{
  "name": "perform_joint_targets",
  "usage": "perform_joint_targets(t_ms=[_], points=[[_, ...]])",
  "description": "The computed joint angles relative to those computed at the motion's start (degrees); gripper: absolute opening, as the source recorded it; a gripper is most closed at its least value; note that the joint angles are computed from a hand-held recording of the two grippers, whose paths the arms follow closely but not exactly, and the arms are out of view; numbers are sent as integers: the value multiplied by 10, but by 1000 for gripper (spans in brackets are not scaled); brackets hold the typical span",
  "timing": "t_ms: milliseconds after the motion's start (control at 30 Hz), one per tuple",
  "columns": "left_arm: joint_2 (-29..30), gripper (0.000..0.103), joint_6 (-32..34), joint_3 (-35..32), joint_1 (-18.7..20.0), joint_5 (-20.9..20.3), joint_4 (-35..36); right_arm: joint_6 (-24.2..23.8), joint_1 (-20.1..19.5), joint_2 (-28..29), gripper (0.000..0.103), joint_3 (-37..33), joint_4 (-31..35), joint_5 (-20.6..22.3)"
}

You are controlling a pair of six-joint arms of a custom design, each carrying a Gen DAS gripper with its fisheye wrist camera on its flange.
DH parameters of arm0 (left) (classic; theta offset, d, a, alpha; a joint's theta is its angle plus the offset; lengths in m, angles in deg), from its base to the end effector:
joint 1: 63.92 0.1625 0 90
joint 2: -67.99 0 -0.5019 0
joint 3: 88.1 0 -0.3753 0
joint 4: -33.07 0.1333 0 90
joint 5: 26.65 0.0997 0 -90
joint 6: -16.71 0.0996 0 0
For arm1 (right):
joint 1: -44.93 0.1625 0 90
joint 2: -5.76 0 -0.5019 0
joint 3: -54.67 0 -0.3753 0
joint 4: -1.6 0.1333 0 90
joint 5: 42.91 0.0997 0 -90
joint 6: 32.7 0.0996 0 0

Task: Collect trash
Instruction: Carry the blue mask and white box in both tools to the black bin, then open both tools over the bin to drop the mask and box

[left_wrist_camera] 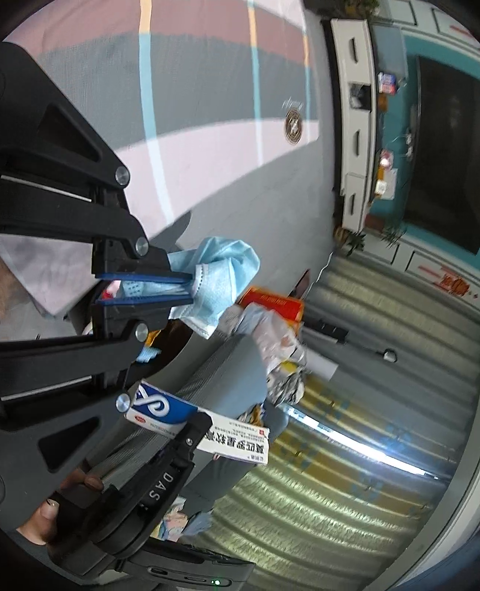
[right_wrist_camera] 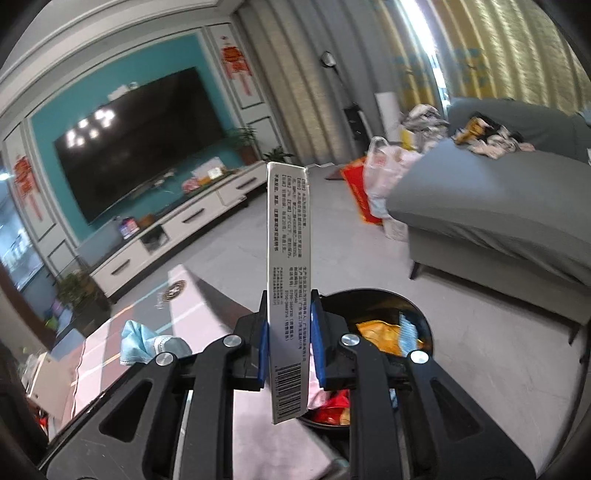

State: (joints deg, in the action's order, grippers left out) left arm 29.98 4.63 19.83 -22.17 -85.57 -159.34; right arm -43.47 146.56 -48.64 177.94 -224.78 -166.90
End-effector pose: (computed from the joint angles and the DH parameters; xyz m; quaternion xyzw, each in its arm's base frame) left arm -0.3651 -0.5734 0.1007 0.2159 0.9025 -0.3623 0.0870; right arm 0.1853 -0.5151 0.2811 -0.0049 -0.8115 0.5332 0.2390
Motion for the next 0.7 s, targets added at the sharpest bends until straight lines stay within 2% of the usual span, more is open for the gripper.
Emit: perform_joint_targets(t_ms=[167, 300, 467, 633, 700], points=[[32, 8, -12, -36, 23, -60, 22, 34, -22, -1, 20, -5, 31, -28], [51, 8, -18, -56, 39, -85, 44, 67, -45, -10, 20, -3, 62, -10], [77, 8, -45, -98, 61, -141, 116, 97, -64, -15, 20, -7, 102, -5], [99, 8, -52, -122, 74, -173, 136, 119, -74, -11, 20, -24, 154, -22], [107, 8, -52, -130, 75, -170, 144, 131, -81, -9, 20, -32, 180, -27]])
